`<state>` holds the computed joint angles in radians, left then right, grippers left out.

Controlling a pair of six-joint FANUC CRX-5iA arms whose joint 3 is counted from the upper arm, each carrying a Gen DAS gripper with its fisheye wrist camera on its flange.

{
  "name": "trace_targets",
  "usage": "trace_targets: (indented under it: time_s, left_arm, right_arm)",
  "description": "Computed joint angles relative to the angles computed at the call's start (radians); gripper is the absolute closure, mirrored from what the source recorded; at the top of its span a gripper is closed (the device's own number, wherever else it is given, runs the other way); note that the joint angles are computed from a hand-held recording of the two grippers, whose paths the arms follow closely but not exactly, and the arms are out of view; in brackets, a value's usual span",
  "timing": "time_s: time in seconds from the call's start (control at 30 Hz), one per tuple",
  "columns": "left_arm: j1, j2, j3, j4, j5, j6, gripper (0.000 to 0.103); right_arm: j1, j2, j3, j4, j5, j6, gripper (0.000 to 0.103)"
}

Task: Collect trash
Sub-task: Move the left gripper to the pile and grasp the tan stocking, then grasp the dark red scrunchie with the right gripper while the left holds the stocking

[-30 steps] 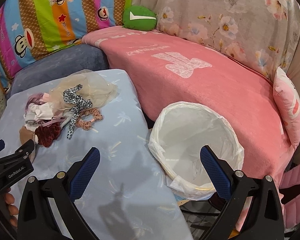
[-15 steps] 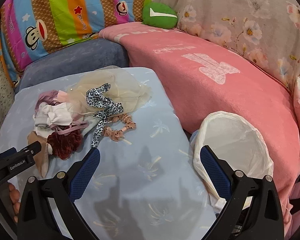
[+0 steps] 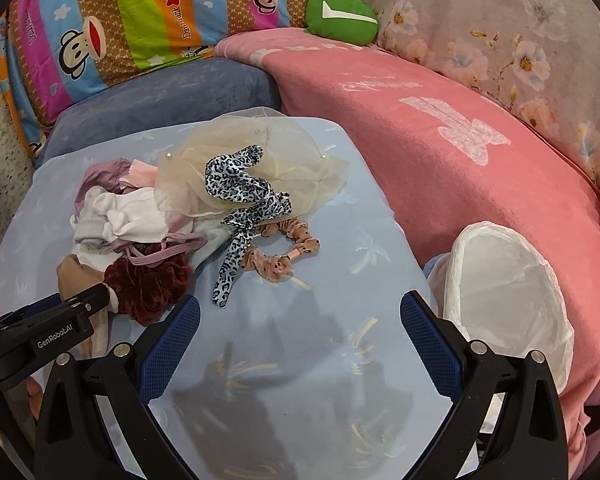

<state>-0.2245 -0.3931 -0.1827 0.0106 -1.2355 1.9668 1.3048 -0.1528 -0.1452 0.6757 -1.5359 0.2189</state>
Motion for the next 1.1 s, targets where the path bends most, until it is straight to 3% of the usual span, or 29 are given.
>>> trace_targets:
  time_s: [0.27,0.3,0.37,0.4,0.5,0.7,0.83,0.87,0.93,1.1]
  left_arm:
    - [0.07,-0.008,-0.044,0.097,0.014,-0.054,0.034]
    - [0.077,-0.014,-0.05,0.107,0.018,-0.064,0.037]
    - [0.09,-0.026,-0.067,0.138,0.032,-0.1,0.057]
    - [0.091,-0.028,-0.068,0.142,0.032,-0.106,0.062]
    - [0.114,-0.047,-0.091,0.181,0.043,-0.151,0.077]
    - [0.152,-0.075,-0.113,0.223,0.042,-0.198,0.083]
    - [0.132,-0.067,-0.093,0.195,0.036,-0.184,0.084]
    - [0.126,-0.065,-0.088,0.19,0.035,-0.179,0.084]
    - [0.117,-0.068,-0.081,0.182,0.032,-0.175,0.085]
    - [0.07,-0.067,-0.051,0.155,0.029,-0.147,0.085]
  right_arm:
    - [-0.017,0.028,0.015,-0.015,0.052,0.021,0.006]
    - [-0.023,0.032,0.017,-0.021,0.07,0.026,0.006]
    - [-0.038,0.042,0.022,-0.038,0.11,0.037,0.011]
    - [-0.047,0.05,0.027,-0.047,0.127,0.045,0.012]
    - [-0.072,0.073,0.041,-0.083,0.179,0.063,0.023]
    - [-0.118,0.096,0.051,-0.192,0.297,0.1,0.052]
    - [-0.129,0.1,0.047,-0.249,0.359,0.134,0.089]
    - [-0.125,0.099,0.046,-0.251,0.362,0.137,0.094]
    - [-0.111,0.091,0.04,-0.237,0.358,0.136,0.099]
    - [-0.061,0.034,0.013,-0.191,0.333,0.111,0.1]
